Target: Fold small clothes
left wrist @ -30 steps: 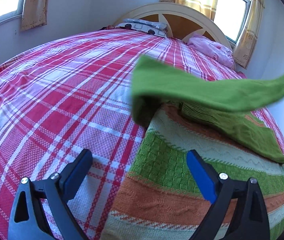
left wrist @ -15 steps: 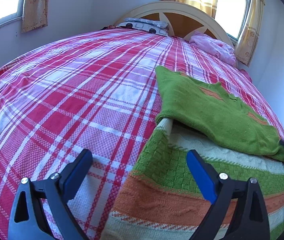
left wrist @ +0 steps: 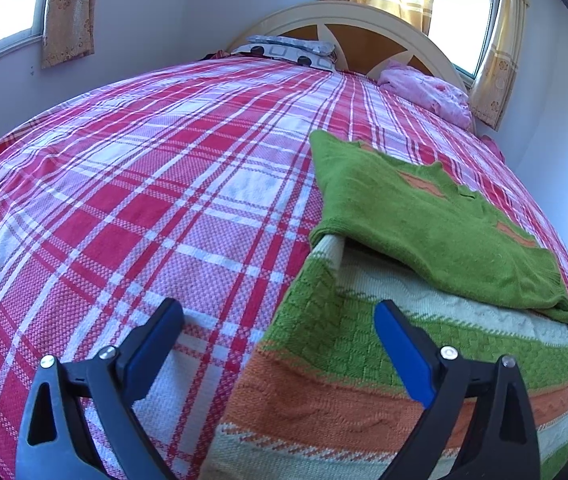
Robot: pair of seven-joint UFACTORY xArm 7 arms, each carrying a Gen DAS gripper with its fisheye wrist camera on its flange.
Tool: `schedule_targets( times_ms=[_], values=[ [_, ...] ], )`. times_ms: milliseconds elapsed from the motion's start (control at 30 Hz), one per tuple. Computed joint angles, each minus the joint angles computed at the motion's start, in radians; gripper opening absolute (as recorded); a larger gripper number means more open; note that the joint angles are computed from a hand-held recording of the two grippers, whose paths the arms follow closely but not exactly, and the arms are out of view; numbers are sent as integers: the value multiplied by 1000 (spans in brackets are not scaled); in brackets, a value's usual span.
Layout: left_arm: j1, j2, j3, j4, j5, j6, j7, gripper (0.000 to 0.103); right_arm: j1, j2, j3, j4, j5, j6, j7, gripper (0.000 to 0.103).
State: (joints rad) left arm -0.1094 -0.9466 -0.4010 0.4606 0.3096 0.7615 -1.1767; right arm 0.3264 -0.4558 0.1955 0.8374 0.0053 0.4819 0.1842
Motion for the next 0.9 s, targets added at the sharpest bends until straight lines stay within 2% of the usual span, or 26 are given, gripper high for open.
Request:
schedule_targets(
  times_ms=[100,133,167,367,500,633,667,733,833,900],
  values=[
    [1,8,0,4,3,3,2,100,-21,99,67,43,-69,74,47,15],
    [1,9,0,4,4,3,2,100,-28,113,79,34,-96,60,84,15],
    [1,9,0,5,4,5,2,100,-31,109,81,16,-117,23,107,15],
    [-6,20,5,15,6,15,15,100,-5,113,51,15,-134,13,108,15],
    [-21,53,36,66,-7,45,71,100,-1,94,45,-12,-129,-18,111,16],
    [50,110,21,151,44,-13,79,100,0,69,44,-52,-128,-47,114,16],
    [94,163,-4,204,74,5,80,100,0,69,44,-54,-126,-50,114,16],
    [173,291,-56,320,141,97,65,100,3,65,40,-58,-118,-55,110,16],
    [211,450,-78,420,193,219,32,100,2,57,42,-64,-117,-63,111,16],
    [211,521,-75,448,212,286,33,102,-2,56,50,-62,-126,-59,112,18]
  ],
)
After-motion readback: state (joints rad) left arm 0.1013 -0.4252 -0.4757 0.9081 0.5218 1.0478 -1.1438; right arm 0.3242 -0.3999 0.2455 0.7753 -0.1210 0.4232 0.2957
